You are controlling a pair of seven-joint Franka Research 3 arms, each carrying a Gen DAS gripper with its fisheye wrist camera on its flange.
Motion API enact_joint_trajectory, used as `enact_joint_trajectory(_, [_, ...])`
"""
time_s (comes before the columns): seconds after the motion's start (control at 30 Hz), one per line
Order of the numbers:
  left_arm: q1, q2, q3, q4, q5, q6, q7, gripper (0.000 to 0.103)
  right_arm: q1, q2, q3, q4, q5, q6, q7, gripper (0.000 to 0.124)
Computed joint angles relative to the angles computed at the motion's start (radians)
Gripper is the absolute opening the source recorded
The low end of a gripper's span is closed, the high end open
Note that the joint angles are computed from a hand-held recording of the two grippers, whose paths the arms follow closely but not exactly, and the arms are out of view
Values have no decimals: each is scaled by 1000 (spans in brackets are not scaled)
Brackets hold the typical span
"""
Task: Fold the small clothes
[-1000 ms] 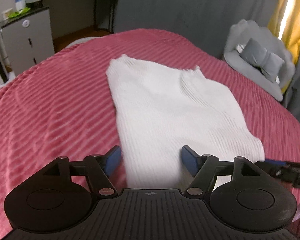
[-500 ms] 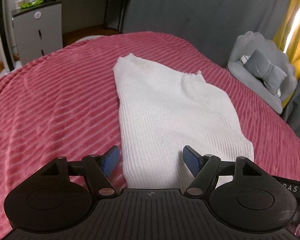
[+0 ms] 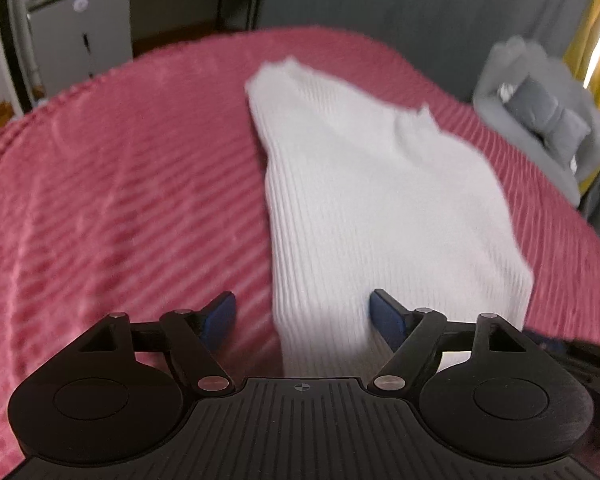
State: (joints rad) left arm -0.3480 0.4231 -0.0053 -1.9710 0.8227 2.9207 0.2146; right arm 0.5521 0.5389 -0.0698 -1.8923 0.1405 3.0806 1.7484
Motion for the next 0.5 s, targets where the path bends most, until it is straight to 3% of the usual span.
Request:
enact_joint_trajectory(0.07, [-18,-3,17,-1,24,-5,-26,81,73,-6,-63,-1,83,0,-72,17])
enact_joint_trajectory(0.17, [-58,-18,67,2,116,7,-133,79,58,-28,-64,-13,-26,38,28,24])
enact_joint_trajectory(0.27, [-75,-24,85,28,224,-11,-231,79,161,-18,-181,0,-51,87,64,26])
enact_joint_trajectory(0.33, [-64,-15,67,48,246,-41,-249,79,202,5,-223,34,-60,91,57,26])
enact_joint_trajectory(0.43, [-20,19,8,75,189,-87,-195,80,211,72,-232,114,-85,93,13,26])
enact_joint_trajectory(0.5, [-10,40,-2,80,163,-82,-186,84,236,118,-260,148,-85,119,-12,26])
